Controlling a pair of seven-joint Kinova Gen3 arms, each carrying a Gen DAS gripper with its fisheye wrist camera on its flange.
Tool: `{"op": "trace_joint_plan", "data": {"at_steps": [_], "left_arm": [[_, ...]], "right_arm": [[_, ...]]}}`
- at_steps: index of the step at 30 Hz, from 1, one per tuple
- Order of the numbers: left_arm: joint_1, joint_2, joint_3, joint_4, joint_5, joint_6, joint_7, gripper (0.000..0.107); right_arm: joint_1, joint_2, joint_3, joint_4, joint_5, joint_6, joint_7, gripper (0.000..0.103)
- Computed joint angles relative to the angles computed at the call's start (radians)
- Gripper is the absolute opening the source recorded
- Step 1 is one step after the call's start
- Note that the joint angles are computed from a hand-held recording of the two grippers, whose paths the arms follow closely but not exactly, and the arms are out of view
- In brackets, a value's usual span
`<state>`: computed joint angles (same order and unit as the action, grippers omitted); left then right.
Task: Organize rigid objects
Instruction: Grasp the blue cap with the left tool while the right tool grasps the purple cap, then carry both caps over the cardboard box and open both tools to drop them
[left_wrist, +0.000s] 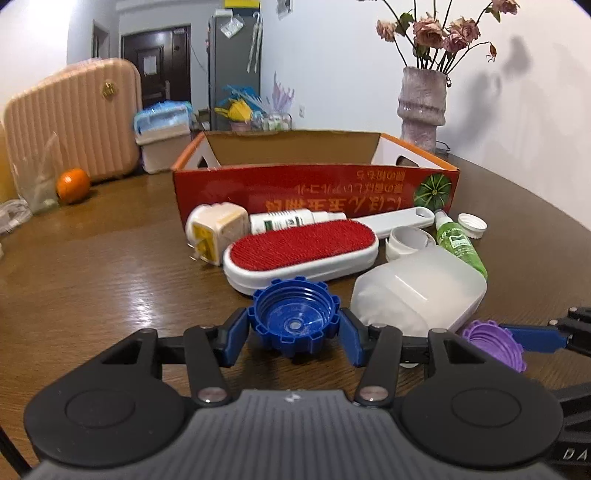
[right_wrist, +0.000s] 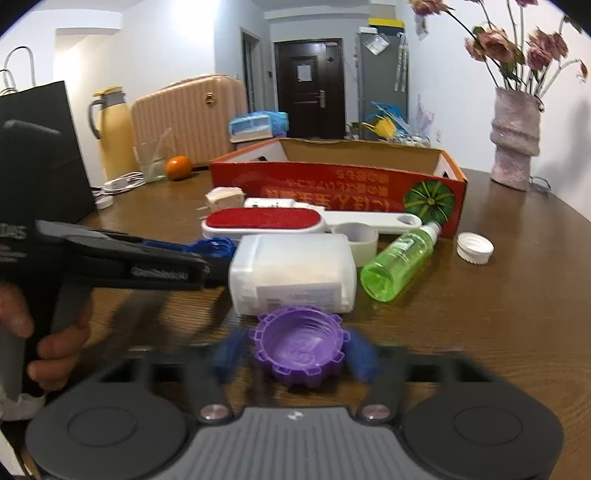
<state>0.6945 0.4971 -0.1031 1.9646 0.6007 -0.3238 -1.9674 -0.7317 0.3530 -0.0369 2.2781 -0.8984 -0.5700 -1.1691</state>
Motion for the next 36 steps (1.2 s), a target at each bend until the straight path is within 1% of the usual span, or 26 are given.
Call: {"op": "trace_joint_plan", "data": {"at_steps": [1, 2, 3, 4, 5, 6, 7, 8, 9, 12, 13, 14, 16, 17, 18, 19, 21, 24, 25, 26, 27, 28, 29, 30, 33, 36], "left_arm": [[0.017, -0.005, -0.007, 0.015, 0.021, -0.024, -0.020, 0.053], [0.017, -0.013, 0.005, 0.031, 0.043, -0.043, -0.043, 0.053], [0.001, -0.023, 0.036, 0.050, 0.061, -0.067, -0.065, 0.053], [-0.023, -0.034, 0.082, 0.075, 0.082, -0.107, -0.085, 0.053], [-0.032, -0.042, 0.111, 0.101, 0.091, -0.148, -0.090, 0.053], [-0.021, -0.051, 0.120, 0.127, 0.099, -0.189, -0.085, 0.053], [0.007, -0.065, 0.112, 0.157, 0.106, -0.229, -0.069, 0.053], [0.054, -0.072, 0.084, 0.181, 0.115, -0.270, -0.048, 0.053], [0.100, -0.082, 0.059, 0.208, 0.128, -0.311, -0.036, 0.053], [0.239, -0.115, 0.001, 0.277, 0.213, -0.433, -0.044, 0.053], [0.285, -0.130, -0.015, 0.301, 0.243, -0.473, -0.044, 0.053], [0.332, -0.138, -0.033, 0.321, 0.268, -0.514, -0.034, 0.053], [0.424, -0.146, -0.073, 0.358, 0.309, -0.595, -0.005, 0.053], [0.462, -0.154, -0.080, 0.377, 0.335, -0.636, 0.004, 0.053], [0.480, -0.163, -0.068, 0.396, 0.357, -0.677, 0.008, 0.053], [0.481, -0.172, -0.038, 0.412, 0.377, -0.717, 0.007, 0.053], [0.449, -0.185, 0.053, 0.440, 0.417, -0.797, 0.000, 0.053], [0.398, -0.199, 0.191, 0.478, 0.470, -0.905, -0.003, 0.053], [0.380, -0.202, 0.238, 0.488, 0.488, -0.938, -0.004, 0.053], [0.358, -0.202, 0.284, 0.496, 0.503, -0.969, -0.005, 0.053], [0.333, -0.203, 0.330, 0.502, 0.516, -0.995, -0.008, 0.053], [0.320, -0.207, 0.359, 0.507, 0.529, -1.013, -0.009, 0.053], [0.318, -0.212, 0.369, 0.512, 0.536, -1.025, -0.002, 0.053], [0.317, -0.214, 0.377, 0.518, 0.539, -1.035, 0.007, 0.053], [0.315, -0.214, 0.389, 0.524, 0.542, -1.058, 0.025, 0.053], [0.301, -0.216, 0.390, 0.532, 0.523, -1.050, 0.040, 0.053]], "right_arm": [[0.001, 0.000, -0.004, 0.006, 0.005, -0.009, -0.011, 0.054], [-0.001, -0.002, -0.005, 0.012, 0.004, -0.013, -0.018, 0.054], [0.001, -0.004, -0.013, 0.020, 0.002, -0.021, -0.024, 0.054], [0.019, -0.008, -0.040, 0.024, -0.012, -0.032, -0.015, 0.054], [0.046, -0.012, -0.086, 0.032, -0.038, -0.054, 0.005, 0.054], [0.071, -0.016, -0.132, 0.040, -0.068, -0.081, 0.028, 0.054], [0.091, -0.020, -0.179, 0.047, -0.104, -0.114, 0.054, 0.054], [0.101, -0.022, -0.215, 0.055, -0.137, -0.148, 0.072, 0.054], [0.092, -0.026, -0.237, 0.065, -0.173, -0.189, 0.088, 0.054], [-0.013, -0.031, -0.226, 0.095, -0.266, -0.311, 0.108, 0.054], [-0.029, -0.036, -0.243, 0.108, -0.290, -0.351, 0.103, 0.054], [-0.056, -0.039, -0.247, 0.124, -0.303, -0.392, 0.082, 0.054], [-0.148, -0.046, -0.226, 0.154, -0.347, -0.473, 0.039, 0.054], [-0.194, -0.052, -0.219, 0.168, -0.374, -0.514, 0.021, 0.054], [-0.241, -0.051, -0.209, 0.178, -0.399, -0.555, 0.001, 0.054], [-0.287, -0.054, -0.205, 0.187, -0.432, -0.595, -0.017, 0.054], [-0.380, -0.052, -0.191, 0.201, -0.491, -0.677, -0.057, 0.054], [-0.518, -0.020, -0.154, 0.216, -0.562, -0.799, -0.121, 0.054], [-0.552, -0.008, -0.153, 0.220, -0.584, -0.839, -0.141, 0.054], [-0.567, 0.003, -0.170, 0.225, -0.602, -0.880, -0.159, 0.054], [-0.565, 0.011, -0.206, 0.227, -0.619, -0.921, -0.168, 0.054], [-0.546, 0.012, -0.252, 0.226, -0.631, -0.952, -0.163, 0.054], [-0.534, 0.012, -0.287, 0.224, -0.644, -0.975, -0.154, 0.054], [-0.533, 0.013, -0.303, 0.224, -0.653, -0.990, -0.151, 0.054], [-0.548, 0.010, -0.308, 0.222, -0.664, -1.010, -0.129, 0.054], [-0.542, 0.011, -0.306, 0.217, -0.663, -1.013, -0.125, 0.054]]}}
